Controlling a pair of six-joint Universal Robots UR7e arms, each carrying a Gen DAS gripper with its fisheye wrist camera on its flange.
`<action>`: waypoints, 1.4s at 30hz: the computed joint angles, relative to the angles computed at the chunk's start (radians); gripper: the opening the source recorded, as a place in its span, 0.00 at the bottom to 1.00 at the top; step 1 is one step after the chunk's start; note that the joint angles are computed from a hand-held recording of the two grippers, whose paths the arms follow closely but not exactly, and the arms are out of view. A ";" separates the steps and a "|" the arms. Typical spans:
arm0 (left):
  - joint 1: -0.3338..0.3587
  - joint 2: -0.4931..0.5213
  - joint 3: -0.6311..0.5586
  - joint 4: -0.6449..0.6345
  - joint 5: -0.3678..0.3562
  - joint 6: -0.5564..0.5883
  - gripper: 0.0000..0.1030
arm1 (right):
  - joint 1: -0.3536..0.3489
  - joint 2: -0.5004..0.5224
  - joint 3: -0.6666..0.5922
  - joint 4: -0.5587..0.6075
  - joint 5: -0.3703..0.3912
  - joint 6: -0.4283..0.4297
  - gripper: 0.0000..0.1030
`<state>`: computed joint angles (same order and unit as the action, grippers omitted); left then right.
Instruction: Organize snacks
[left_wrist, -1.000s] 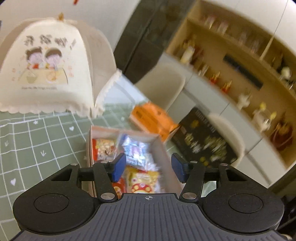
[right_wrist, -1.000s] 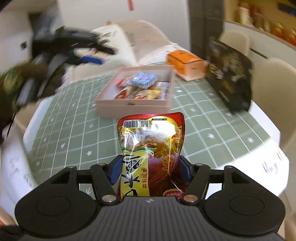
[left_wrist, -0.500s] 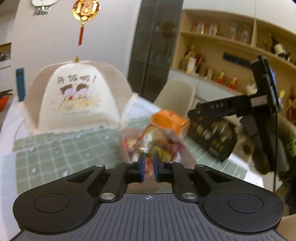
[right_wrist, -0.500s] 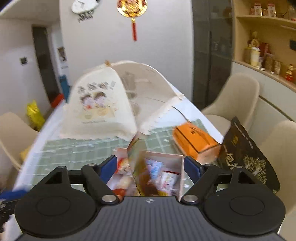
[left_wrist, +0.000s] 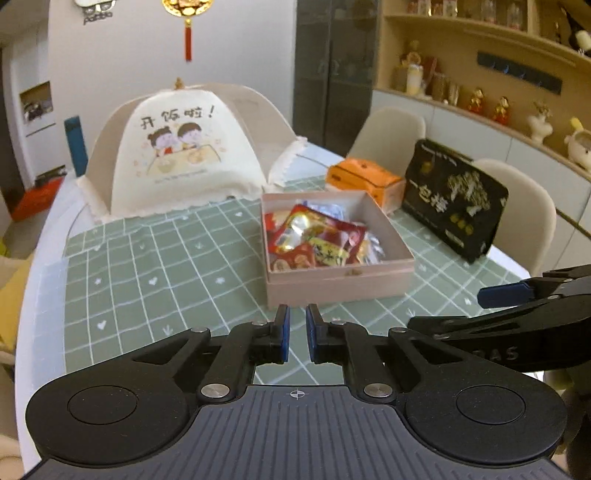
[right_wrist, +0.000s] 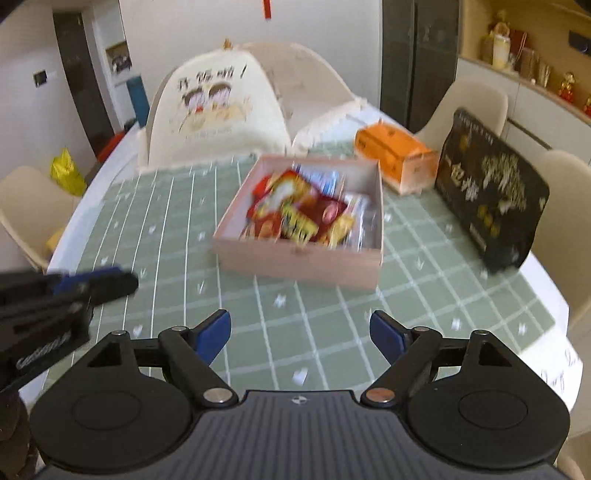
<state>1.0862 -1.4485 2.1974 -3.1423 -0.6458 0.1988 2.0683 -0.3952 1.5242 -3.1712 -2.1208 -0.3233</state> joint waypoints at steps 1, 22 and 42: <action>0.004 -0.013 -0.004 0.055 -0.022 -0.037 0.12 | 0.002 0.001 0.005 -0.002 -0.006 0.010 0.81; 0.005 -0.053 -0.001 0.217 -0.045 -0.167 0.12 | 0.005 -0.020 0.039 0.008 -0.023 0.049 0.81; 0.001 -0.061 -0.001 0.224 -0.063 -0.178 0.12 | 0.001 -0.027 0.047 0.010 -0.018 0.055 0.81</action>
